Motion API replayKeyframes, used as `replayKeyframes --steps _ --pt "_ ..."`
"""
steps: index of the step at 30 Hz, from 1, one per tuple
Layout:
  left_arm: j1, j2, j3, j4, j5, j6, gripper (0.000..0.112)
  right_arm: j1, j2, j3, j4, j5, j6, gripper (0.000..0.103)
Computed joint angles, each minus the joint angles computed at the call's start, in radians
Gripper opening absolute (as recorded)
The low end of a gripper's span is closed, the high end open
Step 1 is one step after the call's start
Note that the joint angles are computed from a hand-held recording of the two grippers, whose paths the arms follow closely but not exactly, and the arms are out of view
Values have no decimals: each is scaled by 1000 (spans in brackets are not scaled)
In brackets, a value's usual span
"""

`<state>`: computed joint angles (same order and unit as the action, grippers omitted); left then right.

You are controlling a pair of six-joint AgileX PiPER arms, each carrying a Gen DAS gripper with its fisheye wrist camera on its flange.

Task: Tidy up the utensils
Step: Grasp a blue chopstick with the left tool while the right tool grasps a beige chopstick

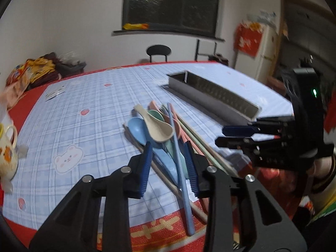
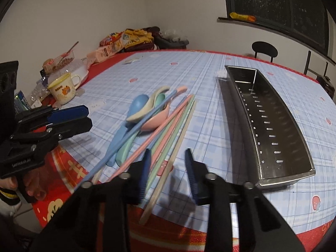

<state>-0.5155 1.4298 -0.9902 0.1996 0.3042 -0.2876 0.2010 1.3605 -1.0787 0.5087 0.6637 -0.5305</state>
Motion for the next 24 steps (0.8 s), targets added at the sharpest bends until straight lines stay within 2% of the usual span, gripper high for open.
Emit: replayKeyframes --steps 2,4,7,10,13,19,22,24 --pt "-8 17 -8 -19 11 43 29 26 9 -4 -78 -19 70 18" --pt "-19 32 -8 24 6 17 29 59 23 -14 -171 -31 152 17" --pt "-12 46 -2 11 -17 33 29 71 50 -38 -209 -14 177 17" --pt "18 53 -2 -158 -25 195 29 76 83 -69 -218 24 177 17" --pt "33 65 -9 -262 -11 299 29 81 113 -94 -221 59 175 17" --pt "7 99 -41 -195 38 250 29 112 117 -98 -294 45 240 15" --pt "1 113 -55 -198 56 258 27 98 117 -98 -282 46 244 10" --pt "0 119 -60 -198 66 260 22 80 118 -97 -247 52 221 10"
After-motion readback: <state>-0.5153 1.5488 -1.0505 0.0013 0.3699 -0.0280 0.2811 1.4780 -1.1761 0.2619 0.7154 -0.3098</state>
